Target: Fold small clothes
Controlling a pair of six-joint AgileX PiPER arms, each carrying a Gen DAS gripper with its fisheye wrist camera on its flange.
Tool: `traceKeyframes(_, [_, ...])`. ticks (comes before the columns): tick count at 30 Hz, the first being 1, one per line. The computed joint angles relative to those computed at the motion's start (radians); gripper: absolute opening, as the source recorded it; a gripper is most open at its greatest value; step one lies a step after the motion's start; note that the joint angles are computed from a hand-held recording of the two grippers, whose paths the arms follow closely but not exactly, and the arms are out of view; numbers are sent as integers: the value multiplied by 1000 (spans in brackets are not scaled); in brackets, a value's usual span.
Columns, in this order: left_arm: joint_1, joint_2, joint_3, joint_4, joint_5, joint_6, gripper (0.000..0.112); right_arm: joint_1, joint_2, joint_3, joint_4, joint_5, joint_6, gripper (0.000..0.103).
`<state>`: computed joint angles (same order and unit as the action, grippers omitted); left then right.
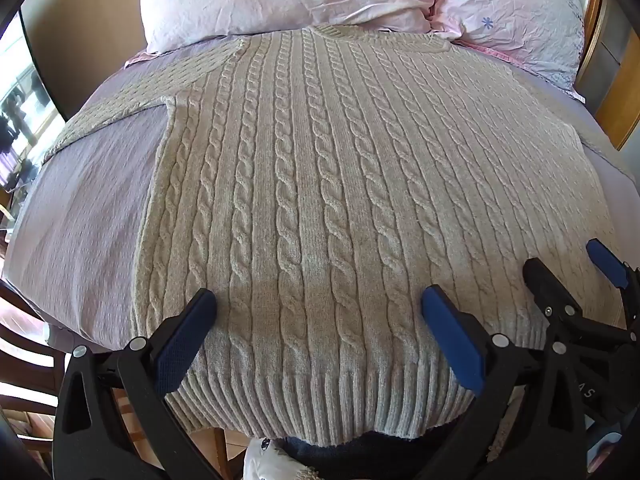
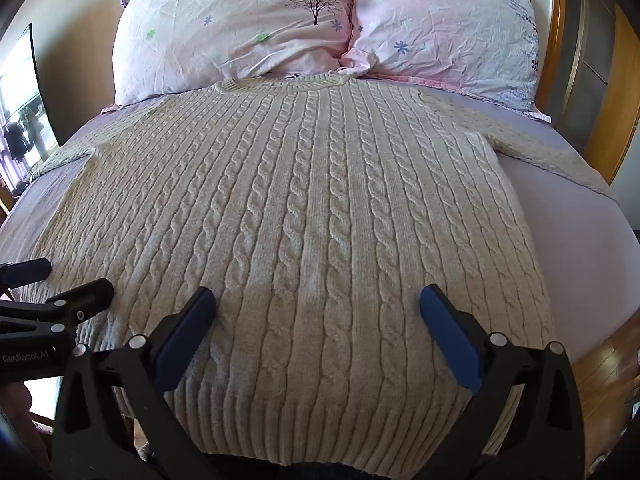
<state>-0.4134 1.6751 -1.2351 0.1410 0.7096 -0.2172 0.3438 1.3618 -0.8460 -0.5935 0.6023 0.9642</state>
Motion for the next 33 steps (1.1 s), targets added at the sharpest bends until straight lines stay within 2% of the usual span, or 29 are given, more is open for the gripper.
traceKeyframes(33, [0,0,0,0,-1,0,102,-2,5,-7,12,3,-11,101])
